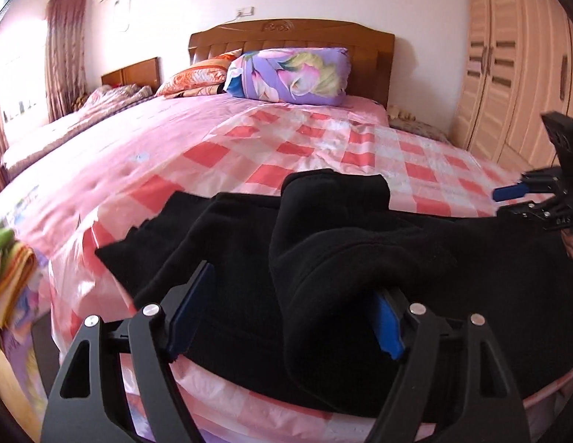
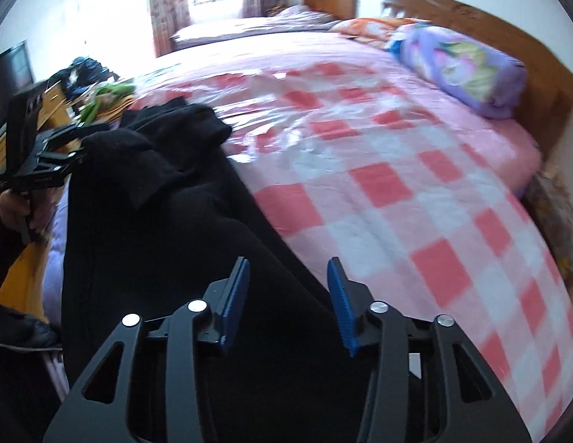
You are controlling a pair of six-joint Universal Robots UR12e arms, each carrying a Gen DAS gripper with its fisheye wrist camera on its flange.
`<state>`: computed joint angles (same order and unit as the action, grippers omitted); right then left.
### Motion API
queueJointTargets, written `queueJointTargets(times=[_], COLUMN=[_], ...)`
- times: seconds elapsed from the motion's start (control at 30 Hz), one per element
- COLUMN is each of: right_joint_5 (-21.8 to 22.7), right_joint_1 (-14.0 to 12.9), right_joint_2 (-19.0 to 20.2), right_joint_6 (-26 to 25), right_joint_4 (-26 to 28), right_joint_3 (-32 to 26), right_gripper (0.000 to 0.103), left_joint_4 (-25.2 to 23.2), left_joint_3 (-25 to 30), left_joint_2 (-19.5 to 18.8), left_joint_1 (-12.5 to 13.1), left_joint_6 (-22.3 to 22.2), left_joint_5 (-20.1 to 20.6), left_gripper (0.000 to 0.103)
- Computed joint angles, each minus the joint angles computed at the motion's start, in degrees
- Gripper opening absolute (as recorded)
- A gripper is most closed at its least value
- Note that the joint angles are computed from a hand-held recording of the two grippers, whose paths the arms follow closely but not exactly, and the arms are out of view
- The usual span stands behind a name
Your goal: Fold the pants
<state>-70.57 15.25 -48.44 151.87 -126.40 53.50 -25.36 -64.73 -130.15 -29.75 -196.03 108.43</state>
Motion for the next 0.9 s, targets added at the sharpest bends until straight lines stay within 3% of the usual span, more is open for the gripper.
queueJointTargets(times=[0.2,0.37,0.4,0.43,0.47,0.53,0.63,0.83,0.9], right_joint_5=[3.9,4.2,4.7,5.3,5.4,4.4,1.5,-0.9,-2.3], right_joint_1=[1.3,1.4,1.2,1.0,1.0,1.3,2.0,2.2,2.3], right_joint_2=[2.7,4.2,4.2,4.2,3.9,3.3,1.6,-1.5,-1.6], right_joint_6=[-9.6,-10.7,-10.0,-9.1,-8.6,-8.9,-10.4,-6.6,-6.2], right_joint_4=[8.4,10.3,10.2,9.6,8.4,6.1,0.0,-15.8,-18.2], right_joint_3=[-5.1,-7.2,-7.1,-7.0,-6.2,-4.7,-1.0,5.1,5.6], right_gripper=[0.038,0.038,0.038,0.037,0.031,0.017,0.007,0.006,0.006], left_joint_4=[-3.1,-10.4,-11.1,-11.0,-11.2,-8.7,-3.0,10.6,10.7], left_joint_3=[3.6,8.3,8.6,8.3,8.5,7.8,6.3,5.3,5.0], left_joint_2=[-1.3,-4.1,-4.4,-4.5,-4.6,-4.6,-3.9,-3.3,-3.2], left_joint_1=[-0.5,-0.5,-0.3,0.0,0.2,0.3,0.3,-0.3,-0.4], left_joint_6=[10.7,16.2,16.3,15.7,14.8,12.2,10.4,10.1,8.6], left_joint_5=[-1.0,-0.3,-1.1,-3.3,-4.2,-3.4,-2.5,0.5,1.6], left_gripper=[0.077,0.084,0.077,0.061,0.016,0.012,0.011,0.011,0.012])
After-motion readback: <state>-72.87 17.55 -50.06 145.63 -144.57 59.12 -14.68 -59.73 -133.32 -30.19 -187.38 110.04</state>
